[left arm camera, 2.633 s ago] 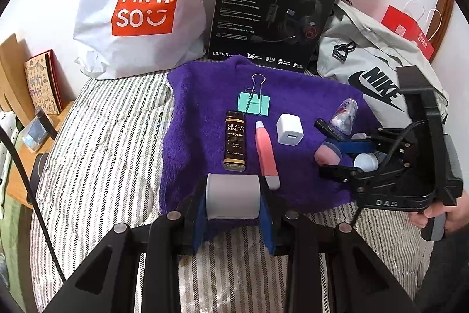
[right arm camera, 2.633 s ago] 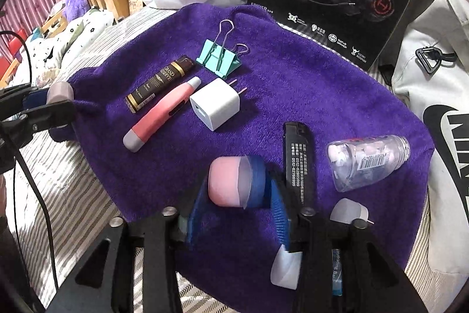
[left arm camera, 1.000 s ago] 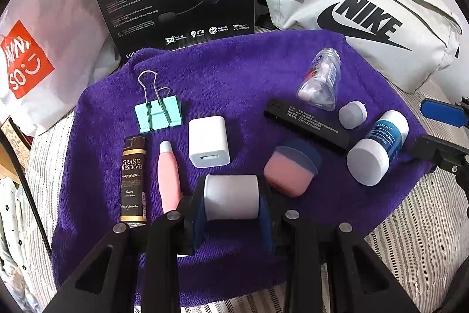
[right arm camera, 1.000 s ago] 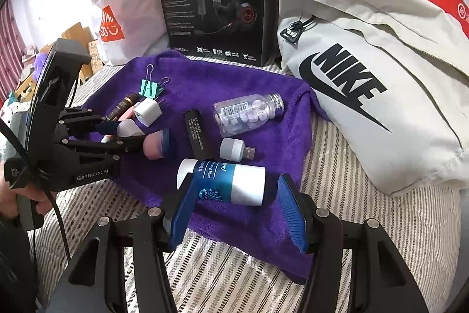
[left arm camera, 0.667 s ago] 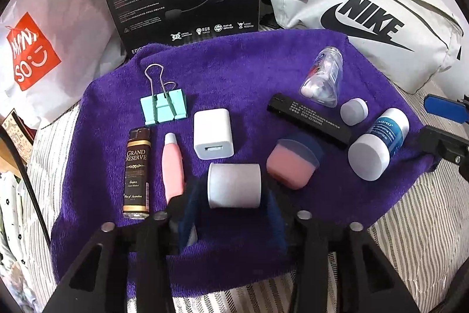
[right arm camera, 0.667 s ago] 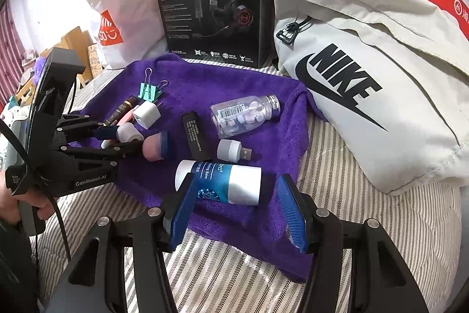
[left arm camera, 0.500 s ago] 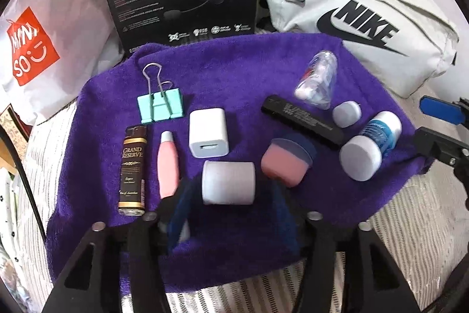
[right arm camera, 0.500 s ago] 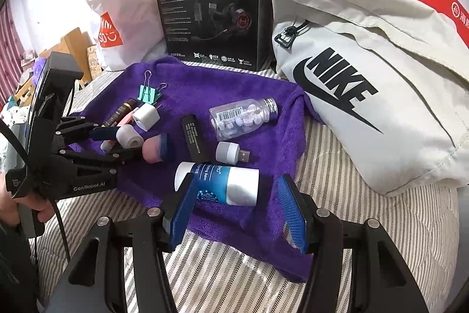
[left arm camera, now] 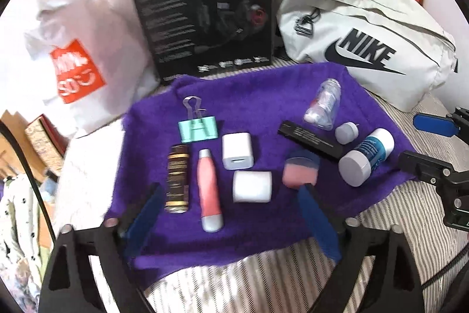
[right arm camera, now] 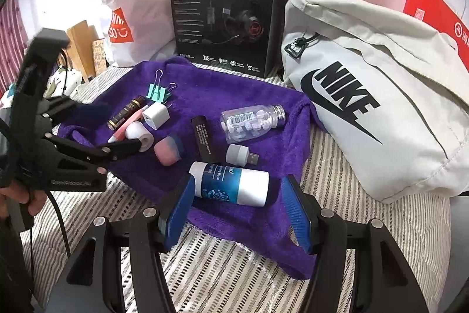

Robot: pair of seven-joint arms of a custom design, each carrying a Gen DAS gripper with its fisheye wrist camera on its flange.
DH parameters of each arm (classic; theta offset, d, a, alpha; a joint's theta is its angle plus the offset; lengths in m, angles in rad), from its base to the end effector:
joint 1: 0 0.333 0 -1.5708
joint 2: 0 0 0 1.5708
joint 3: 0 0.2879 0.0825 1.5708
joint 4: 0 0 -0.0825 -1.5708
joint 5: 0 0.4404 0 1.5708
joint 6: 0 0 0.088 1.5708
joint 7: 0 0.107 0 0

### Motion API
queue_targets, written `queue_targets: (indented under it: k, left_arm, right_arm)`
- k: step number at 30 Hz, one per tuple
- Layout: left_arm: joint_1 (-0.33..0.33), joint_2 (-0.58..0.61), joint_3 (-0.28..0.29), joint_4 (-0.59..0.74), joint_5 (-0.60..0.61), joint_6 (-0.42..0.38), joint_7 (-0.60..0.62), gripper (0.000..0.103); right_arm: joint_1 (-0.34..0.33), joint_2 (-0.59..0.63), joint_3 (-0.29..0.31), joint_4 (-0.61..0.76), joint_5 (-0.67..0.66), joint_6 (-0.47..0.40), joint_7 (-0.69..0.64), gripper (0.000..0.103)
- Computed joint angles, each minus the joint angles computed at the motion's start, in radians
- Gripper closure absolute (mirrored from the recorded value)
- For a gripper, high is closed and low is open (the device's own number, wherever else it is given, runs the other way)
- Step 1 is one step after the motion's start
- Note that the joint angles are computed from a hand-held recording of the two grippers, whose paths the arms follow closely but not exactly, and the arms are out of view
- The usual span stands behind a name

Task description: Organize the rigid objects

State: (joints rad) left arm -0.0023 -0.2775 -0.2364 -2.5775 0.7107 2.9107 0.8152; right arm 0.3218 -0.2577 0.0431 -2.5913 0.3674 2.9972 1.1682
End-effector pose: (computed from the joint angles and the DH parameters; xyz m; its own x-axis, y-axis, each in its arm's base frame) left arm 0.4849 -0.1554 0.3460 -0.0898 -0.9853 -0.1456 -0.7680 0.1616 -0.6197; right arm 0.4892 0.1588 0.3544 0.4132 -0.9106 -0.0053 -0.7131 -0.3199 -0.6239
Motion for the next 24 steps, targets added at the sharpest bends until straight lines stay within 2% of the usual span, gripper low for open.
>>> queue_targets:
  k: [1,4,5,8,10,12,13,16,19,20,21,24]
  left_arm:
    - [0.007,-0.015,-0.004,-0.010,0.007,-0.003,-0.017,0.001]
    - [-0.004,-0.052,0.021,-0.049,-0.042,0.010,-0.016,0.000]
    - [-0.015,-0.061,0.036,-0.063,-0.078,0.009,-0.007,0.000]
    - [-0.003,-0.082,0.024,-0.090,-0.110,-0.015,-0.020,0.000]
    - [0.007,-0.103,0.015,-0.114,-0.108,-0.018,-0.033,0.000]
    - [-0.012,-0.135,0.031,-0.150,-0.138,-0.012,-0.010,0.000]
    - [-0.018,-0.155,0.034,-0.167,-0.151,-0.012,-0.002,0.000]
    - [-0.045,-0.226,0.050,-0.228,-0.202,-0.010,0.023,0.000]
    - [-0.059,-0.303,0.048,-0.282,-0.245,-0.018,0.036,0.000]
    - [-0.062,-0.334,0.043,-0.302,-0.256,-0.023,0.033,0.000]
    - [-0.070,-0.357,0.046,-0.317,-0.270,-0.026,0.037,0.000]
    - [-0.127,-0.424,0.093,-0.363,-0.331,-0.026,0.086,0.000]
  right_arm:
    - [0.000,-0.003,0.002,-0.001,-0.002,0.000,0.001,0.042]
    - [0.002,-0.007,0.006,-0.004,-0.007,0.005,0.004,0.041]
    - [0.000,-0.013,0.009,-0.007,-0.011,0.005,0.009,0.037]
    - [-0.002,-0.025,0.019,-0.013,-0.019,0.014,0.028,0.023]
    - [-0.005,-0.039,0.027,-0.018,-0.022,0.008,0.059,0.018]
    - [-0.007,-0.051,0.035,-0.025,-0.026,-0.003,0.089,0.016]
    - [-0.021,-0.057,0.051,-0.029,-0.042,-0.010,0.119,0.013]
    - [-0.108,-0.087,0.148,-0.057,-0.155,-0.009,0.276,0.003]
    - [-0.230,-0.124,0.284,-0.087,-0.307,-0.011,0.489,0.001]
    - [-0.243,-0.132,0.299,-0.090,-0.320,-0.025,0.519,0.001]
    - [-0.230,-0.138,0.289,-0.092,-0.323,-0.049,0.537,0.001]
    - [-0.208,-0.181,0.278,-0.118,-0.346,-0.097,0.612,0.001]
